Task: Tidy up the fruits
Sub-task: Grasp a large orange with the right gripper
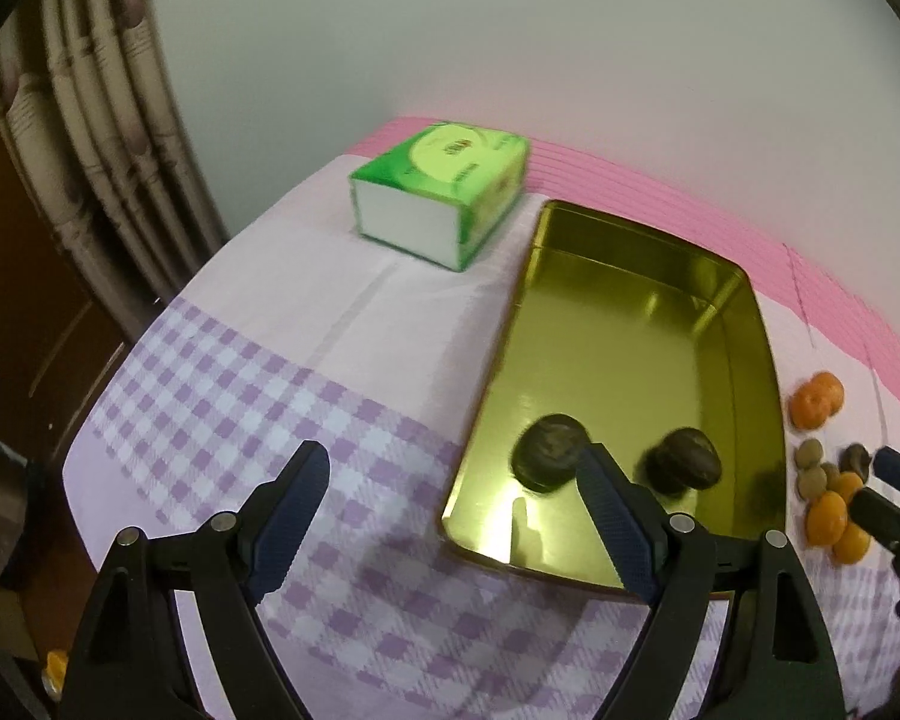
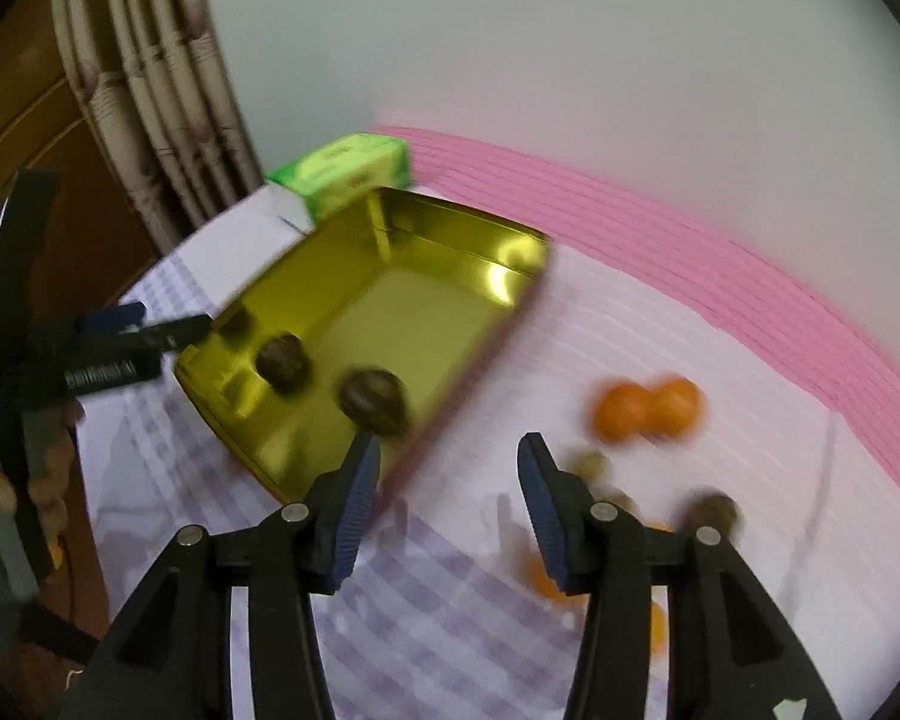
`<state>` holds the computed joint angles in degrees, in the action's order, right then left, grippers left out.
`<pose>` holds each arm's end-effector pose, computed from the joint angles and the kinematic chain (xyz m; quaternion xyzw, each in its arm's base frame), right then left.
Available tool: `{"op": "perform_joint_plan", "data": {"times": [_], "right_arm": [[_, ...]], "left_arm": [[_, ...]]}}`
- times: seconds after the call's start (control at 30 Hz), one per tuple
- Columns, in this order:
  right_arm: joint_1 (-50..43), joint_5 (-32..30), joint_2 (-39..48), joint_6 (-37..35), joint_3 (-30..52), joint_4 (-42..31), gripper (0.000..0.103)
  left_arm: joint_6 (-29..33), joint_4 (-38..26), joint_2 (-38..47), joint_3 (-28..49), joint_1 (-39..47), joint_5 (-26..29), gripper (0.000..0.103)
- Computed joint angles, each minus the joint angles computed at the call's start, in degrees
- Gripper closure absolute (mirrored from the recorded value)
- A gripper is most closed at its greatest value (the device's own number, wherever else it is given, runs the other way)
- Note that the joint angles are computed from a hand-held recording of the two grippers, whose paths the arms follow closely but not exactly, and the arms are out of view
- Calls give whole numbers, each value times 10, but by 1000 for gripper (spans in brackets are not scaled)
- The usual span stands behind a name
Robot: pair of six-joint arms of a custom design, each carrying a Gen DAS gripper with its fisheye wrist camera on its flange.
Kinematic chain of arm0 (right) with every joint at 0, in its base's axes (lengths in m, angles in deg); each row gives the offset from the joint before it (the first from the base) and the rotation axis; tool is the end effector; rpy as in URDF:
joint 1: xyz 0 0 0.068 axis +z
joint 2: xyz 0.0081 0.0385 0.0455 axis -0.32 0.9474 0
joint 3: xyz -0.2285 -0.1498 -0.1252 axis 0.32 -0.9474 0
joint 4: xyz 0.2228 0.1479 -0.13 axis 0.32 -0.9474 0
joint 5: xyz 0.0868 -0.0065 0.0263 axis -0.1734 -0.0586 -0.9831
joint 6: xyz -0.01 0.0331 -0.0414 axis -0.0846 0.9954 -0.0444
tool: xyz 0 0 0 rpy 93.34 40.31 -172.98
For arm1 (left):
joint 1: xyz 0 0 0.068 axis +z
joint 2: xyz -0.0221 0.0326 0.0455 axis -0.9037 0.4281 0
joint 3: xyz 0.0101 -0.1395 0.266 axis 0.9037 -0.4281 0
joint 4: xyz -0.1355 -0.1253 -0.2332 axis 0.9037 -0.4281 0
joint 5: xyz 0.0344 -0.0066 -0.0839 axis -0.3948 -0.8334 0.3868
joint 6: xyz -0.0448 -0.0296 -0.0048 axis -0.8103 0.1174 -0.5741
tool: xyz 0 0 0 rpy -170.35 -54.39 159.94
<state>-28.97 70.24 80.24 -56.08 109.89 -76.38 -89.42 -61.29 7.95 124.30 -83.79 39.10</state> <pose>0.1973 -0.0323 0.2757 -0.0673 0.9560 -0.0190 0.2848 0.2664 -0.0844 0.2519 -0.0436 0.9544 0.0031 0.2953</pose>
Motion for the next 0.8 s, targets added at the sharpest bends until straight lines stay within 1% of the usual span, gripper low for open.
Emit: {"op": "perform_joint_plan", "data": {"times": [0.07, 0.2, 0.33, 0.47, 0.8], "right_arm": [[-63, -4, -27, -50, -8, -25, 56], [-201, -53, -45, -144, -18, -66, 55], [-284, -83, -40, -206, -32, -77, 51], [-313, -98, -23, -228, -46, -68, 50], [-321, -107, 38, -237, -73, 1, 51]], "left_arm": [[0, -1, 2, 3, -12, -4, 18], [4, 0, 3, 5, -32, -9, 18], [2, -3, 5, 11, -56, -17, 18], [2, -11, 5, 22, -86, -17, 18], [-13, -43, 13, 58, -174, -41, 18]]}}
